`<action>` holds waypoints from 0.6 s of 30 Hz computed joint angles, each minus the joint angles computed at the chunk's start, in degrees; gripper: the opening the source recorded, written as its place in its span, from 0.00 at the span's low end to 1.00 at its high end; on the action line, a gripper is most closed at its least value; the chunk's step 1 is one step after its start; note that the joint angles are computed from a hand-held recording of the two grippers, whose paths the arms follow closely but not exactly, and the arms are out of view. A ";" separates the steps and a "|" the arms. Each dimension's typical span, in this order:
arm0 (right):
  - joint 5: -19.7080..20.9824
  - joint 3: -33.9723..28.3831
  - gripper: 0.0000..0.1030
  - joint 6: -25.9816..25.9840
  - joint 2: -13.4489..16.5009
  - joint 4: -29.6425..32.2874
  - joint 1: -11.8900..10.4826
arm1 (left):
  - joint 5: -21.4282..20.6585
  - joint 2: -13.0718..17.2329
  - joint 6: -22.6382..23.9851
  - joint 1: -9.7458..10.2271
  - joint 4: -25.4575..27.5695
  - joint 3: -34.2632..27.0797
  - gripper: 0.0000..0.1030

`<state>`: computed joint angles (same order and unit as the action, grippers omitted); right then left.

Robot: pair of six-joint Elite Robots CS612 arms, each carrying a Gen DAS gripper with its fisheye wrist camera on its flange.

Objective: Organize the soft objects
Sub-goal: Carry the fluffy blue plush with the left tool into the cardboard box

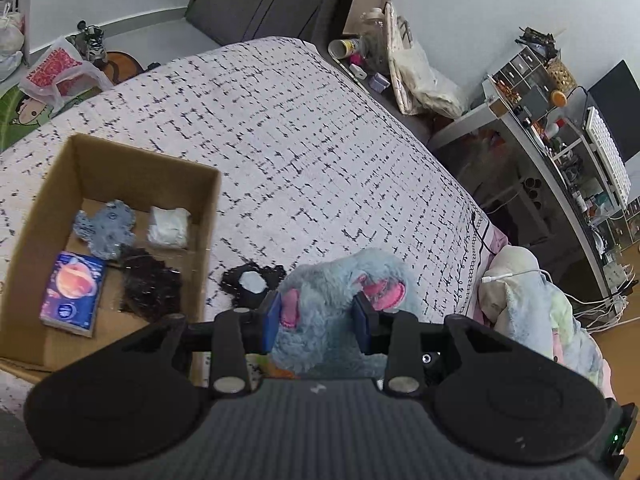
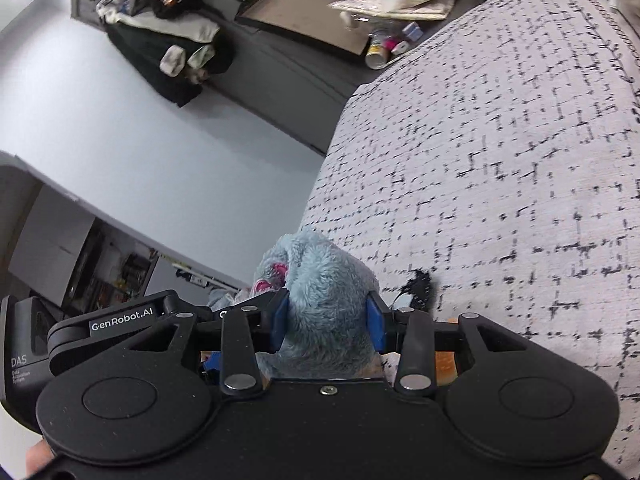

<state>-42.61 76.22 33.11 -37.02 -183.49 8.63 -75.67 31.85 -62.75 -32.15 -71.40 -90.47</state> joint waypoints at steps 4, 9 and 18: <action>0.64 0.12 0.38 -1.83 -0.13 0.34 0.66 | 0.09 0.45 -0.13 0.33 1.66 -1.80 0.36; 1.73 0.02 0.38 -4.75 -0.24 1.39 1.54 | 0.55 1.14 -0.50 0.71 3.80 -4.23 0.36; 2.88 -0.11 0.38 -8.54 -0.23 2.89 3.15 | 0.99 2.72 -2.14 1.53 6.90 -8.46 0.36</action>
<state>-39.72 76.11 24.57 -37.26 -180.60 11.78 -74.68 34.57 -64.89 -30.63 -64.49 -98.93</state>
